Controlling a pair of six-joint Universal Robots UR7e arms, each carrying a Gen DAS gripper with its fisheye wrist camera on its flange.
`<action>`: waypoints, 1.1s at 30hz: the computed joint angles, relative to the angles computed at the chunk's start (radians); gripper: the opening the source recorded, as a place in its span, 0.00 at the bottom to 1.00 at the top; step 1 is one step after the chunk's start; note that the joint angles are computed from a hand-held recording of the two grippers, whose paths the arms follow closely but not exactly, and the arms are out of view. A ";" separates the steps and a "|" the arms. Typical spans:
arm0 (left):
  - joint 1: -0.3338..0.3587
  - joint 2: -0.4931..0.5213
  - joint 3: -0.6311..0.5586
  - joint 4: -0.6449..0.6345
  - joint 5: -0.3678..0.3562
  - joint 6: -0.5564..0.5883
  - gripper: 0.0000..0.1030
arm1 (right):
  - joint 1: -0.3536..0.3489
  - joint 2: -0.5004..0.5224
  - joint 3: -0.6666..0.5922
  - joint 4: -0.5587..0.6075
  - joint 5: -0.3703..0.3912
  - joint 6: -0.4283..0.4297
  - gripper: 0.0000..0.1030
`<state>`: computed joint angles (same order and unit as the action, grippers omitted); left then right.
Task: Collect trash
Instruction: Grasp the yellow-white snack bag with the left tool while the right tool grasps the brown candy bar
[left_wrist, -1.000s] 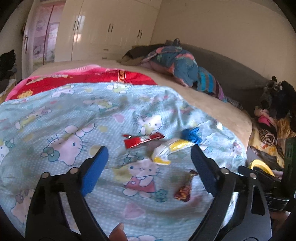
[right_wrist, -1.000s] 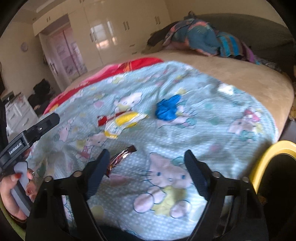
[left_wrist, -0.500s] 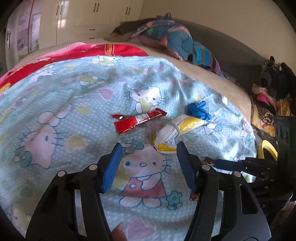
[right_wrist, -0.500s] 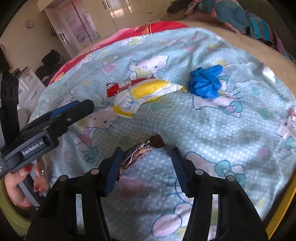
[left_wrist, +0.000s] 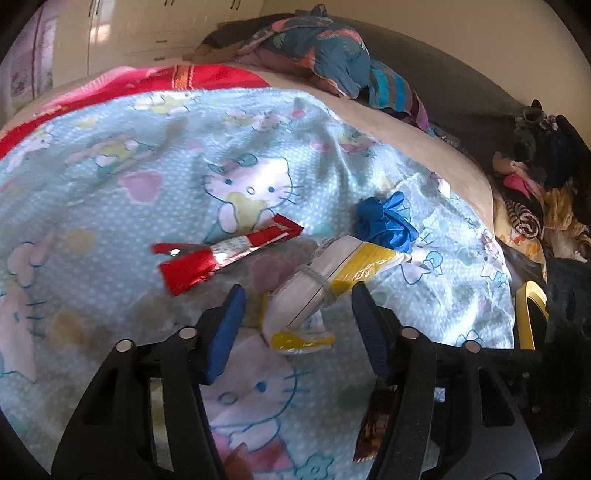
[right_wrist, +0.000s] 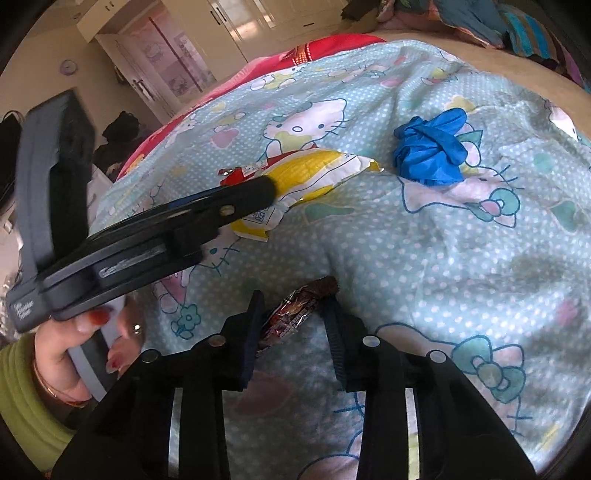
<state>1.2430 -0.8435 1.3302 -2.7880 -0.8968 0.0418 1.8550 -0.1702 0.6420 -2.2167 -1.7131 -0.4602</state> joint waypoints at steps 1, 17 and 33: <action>0.001 0.004 -0.006 0.010 -0.004 -0.007 0.40 | -0.001 -0.007 0.013 -0.011 0.003 -0.005 0.29; -0.049 -0.047 0.136 -0.143 0.039 -0.064 0.22 | -0.035 -0.173 0.290 -0.316 0.092 0.040 0.26; -0.165 -0.080 0.227 -0.269 0.033 0.037 0.22 | -0.047 -0.311 0.473 -0.572 0.087 0.095 0.26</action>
<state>1.0783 -0.9235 1.5574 -3.0566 -0.8639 0.0789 1.8079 -0.4815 1.1150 -2.7885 -1.6259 -0.3657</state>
